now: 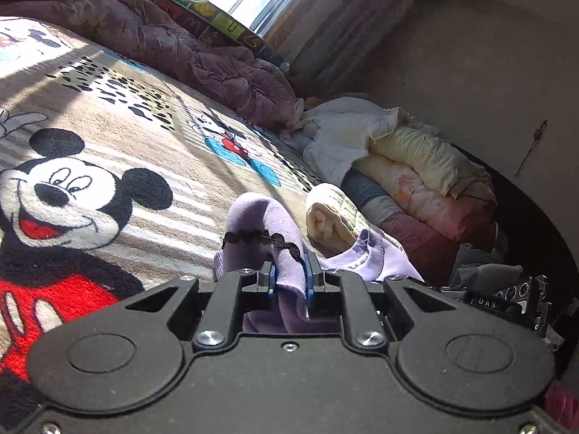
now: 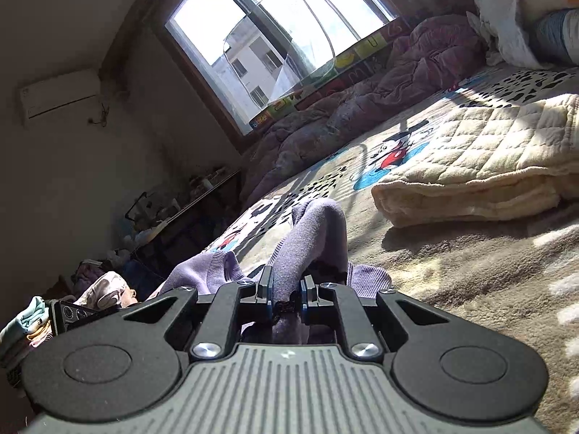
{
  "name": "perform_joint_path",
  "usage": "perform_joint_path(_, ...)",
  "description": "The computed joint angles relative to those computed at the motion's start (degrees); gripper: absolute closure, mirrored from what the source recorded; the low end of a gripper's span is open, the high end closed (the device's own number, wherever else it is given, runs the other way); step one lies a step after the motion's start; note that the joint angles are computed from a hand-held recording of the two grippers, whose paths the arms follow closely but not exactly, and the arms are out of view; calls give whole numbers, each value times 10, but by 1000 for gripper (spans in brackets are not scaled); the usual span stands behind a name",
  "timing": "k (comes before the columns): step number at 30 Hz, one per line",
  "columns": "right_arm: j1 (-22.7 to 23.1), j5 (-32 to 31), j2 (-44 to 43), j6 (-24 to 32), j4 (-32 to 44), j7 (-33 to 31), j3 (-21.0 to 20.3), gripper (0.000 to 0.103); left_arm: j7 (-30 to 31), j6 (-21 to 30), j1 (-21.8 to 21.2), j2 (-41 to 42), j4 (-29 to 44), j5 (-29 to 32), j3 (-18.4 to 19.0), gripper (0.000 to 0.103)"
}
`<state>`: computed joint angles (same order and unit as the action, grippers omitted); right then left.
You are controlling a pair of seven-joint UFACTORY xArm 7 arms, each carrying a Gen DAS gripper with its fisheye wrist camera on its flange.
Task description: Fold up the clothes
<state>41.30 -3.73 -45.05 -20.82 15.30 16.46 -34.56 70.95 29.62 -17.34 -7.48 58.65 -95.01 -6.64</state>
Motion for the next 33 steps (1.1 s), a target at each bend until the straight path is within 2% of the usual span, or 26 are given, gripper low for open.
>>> perform_joint_path(2,-41,21,21,36,6,12,44,87,-22,-26,-4,-5,0,27,-7,84)
perform_joint_path(4,-81,38,32,53,8,19,91,72,-16,-59,-8,-22,-9,26,-11,68)
perform_joint_path(5,-102,44,29,59,8,21,115,71,-14,-78,-11,-33,-14,29,-13,58)
perform_joint_path(8,-194,62,-5,77,-5,30,218,67,-14,-116,-20,-70,-27,48,-14,57)
perform_joint_path(10,-249,60,-34,63,-18,7,282,67,9,-102,-31,-105,-40,40,-4,57)
perform_joint_path(12,-234,21,-61,57,-27,-26,279,67,33,-63,-43,-137,-53,50,4,57)
perform_joint_path(13,-222,6,-73,55,-30,-48,275,67,26,-60,-48,-147,-60,77,-1,57)
perform_joint_path(16,-186,-16,-82,76,-31,-93,272,68,-65,-69,-49,-147,-91,227,-30,58)
perform_joint_path(18,-175,-9,-64,127,-14,-102,283,69,-58,-139,-53,-135,-132,296,-68,54)
perform_joint_path(19,-176,-6,-54,179,-2,-109,293,69,-46,-158,-61,-130,-140,298,-68,54)
perform_joint_path(20,-178,-2,-39,213,9,-115,304,69,-30,-153,-81,-129,-138,277,-43,54)
perform_joint_path(21,-187,3,-47,222,10,-115,319,69,-13,-140,-93,-130,-134,256,-22,53)
perform_joint_path(24,-214,17,-62,215,4,-111,364,69,80,-155,-144,-151,-137,181,22,56)
perform_joint_path(26,-244,18,-91,199,-10,-99,404,69,96,-154,-153,-147,-130,153,33,56)
perform_joint_path(27,-259,16,-102,190,-17,-93,423,69,99,-148,-142,-142,-125,138,27,56)
perform_joint_path(28,-274,14,-112,182,-23,-86,443,69,87,-149,-155,-138,-122,142,40,55)
perform_joint_path(29,-285,7,-122,178,-28,-76,456,68,60,-162,-147,-124,-119,170,29,54)
perform_joint_path(30,-277,17,-113,198,-26,-72,445,66,11,-165,-121,-114,-118,222,3,53)
perform_joint_path(32,-260,30,-94,236,-19,-61,418,65,-52,-155,-107,-107,-115,284,-6,53)
perform_joint_path(33,-251,30,-98,237,-19,-64,409,65,-56,-141,-108,-111,-112,291,2,54)
